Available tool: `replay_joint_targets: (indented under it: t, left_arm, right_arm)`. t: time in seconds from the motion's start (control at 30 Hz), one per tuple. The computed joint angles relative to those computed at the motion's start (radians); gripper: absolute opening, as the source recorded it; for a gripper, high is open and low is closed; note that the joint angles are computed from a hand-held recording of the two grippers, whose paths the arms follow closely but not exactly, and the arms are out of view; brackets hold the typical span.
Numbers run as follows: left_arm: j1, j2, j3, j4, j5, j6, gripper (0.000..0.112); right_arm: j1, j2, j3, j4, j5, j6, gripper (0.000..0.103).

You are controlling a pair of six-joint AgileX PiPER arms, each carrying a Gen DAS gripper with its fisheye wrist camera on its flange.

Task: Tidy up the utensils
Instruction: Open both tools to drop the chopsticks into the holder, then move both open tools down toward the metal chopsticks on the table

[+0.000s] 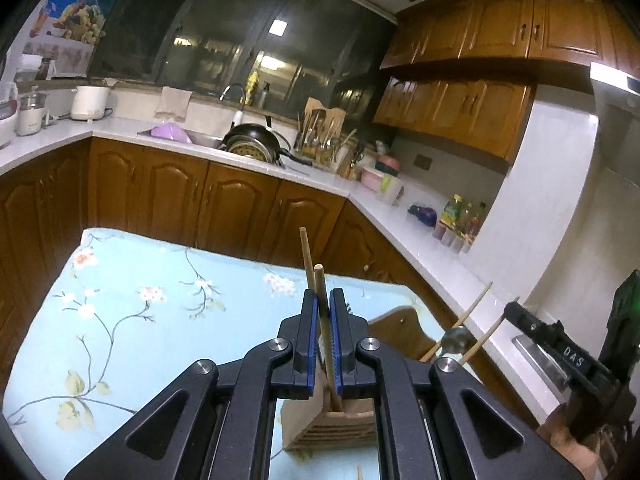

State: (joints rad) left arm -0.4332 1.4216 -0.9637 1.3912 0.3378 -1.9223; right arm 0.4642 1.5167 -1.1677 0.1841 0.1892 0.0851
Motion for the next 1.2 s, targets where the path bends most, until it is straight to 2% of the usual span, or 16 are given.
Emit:
replay_joint_targets:
  t: [0.07,0.13,0.4,0.53,0.57,0.6,0.63,0.67,0.73,0.8,0.87,0.97,1.07,1.2]
  left_arm:
    - [0.007,0.002,-0.02,-0.06,0.002,0.074,0.004]
    - [0.016,-0.004,-0.027,-0.104,-0.003,0.12,0.004]
    - [0.027,-0.025,-0.007,-0.135,-0.014,0.165,0.004]
    - [0.026,-0.041,0.008,-0.2,-0.029,0.214,0.004]
    - [0.03,-0.046,0.004,-0.254,-0.03,0.264,0.009]
    - [0.032,-0.052,0.005,-0.276,-0.029,0.285,0.02]
    - [0.028,-0.063,0.007,-0.278,-0.017,0.281,0.026]
    - [0.019,-0.074,0.02,-0.246,-0.004,0.244,0.036]
    - [0.003,-0.096,0.033,-0.226,0.015,0.223,0.042]
    - [-0.02,-0.124,0.054,-0.235,0.046,0.233,0.052]
    - [-0.051,-0.172,0.089,-0.234,0.09,0.229,0.057]
    - [-0.112,-0.246,0.159,-0.217,0.165,0.188,0.067]
    - [-0.179,-0.328,0.236,-0.239,0.239,0.167,0.068]
    - [-0.292,-0.434,0.315,-0.302,0.363,0.159,0.069]
  right_arm:
    - [-0.005,0.0,-0.007,0.035,0.013,-0.034,0.005]
    - [-0.003,0.002,-0.018,0.006,0.026,-0.008,0.005]
    - [-0.017,0.011,-0.035,0.08,0.05,-0.077,0.005]
    - [-0.025,0.015,-0.038,0.156,0.069,-0.142,0.011]
    - [-0.025,0.013,-0.037,0.153,0.073,-0.143,0.015]
    - [-0.023,0.009,-0.033,0.149,0.071,-0.14,0.019]
    - [-0.022,0.003,-0.027,0.163,0.068,-0.152,0.033]
    - [-0.025,-0.01,-0.014,0.204,0.062,-0.187,0.051]
    - [-0.027,-0.037,0.013,0.266,0.047,-0.233,0.063]
    - [-0.04,-0.07,0.04,0.372,0.05,-0.319,0.067]
    - [-0.054,-0.113,0.085,0.515,0.045,-0.446,0.085]
    - [-0.056,-0.19,0.168,0.619,0.024,-0.544,0.095]
    - [-0.057,-0.256,0.247,0.682,0.032,-0.598,0.096]
    - [-0.025,-0.33,0.34,0.559,0.037,-0.46,0.096]
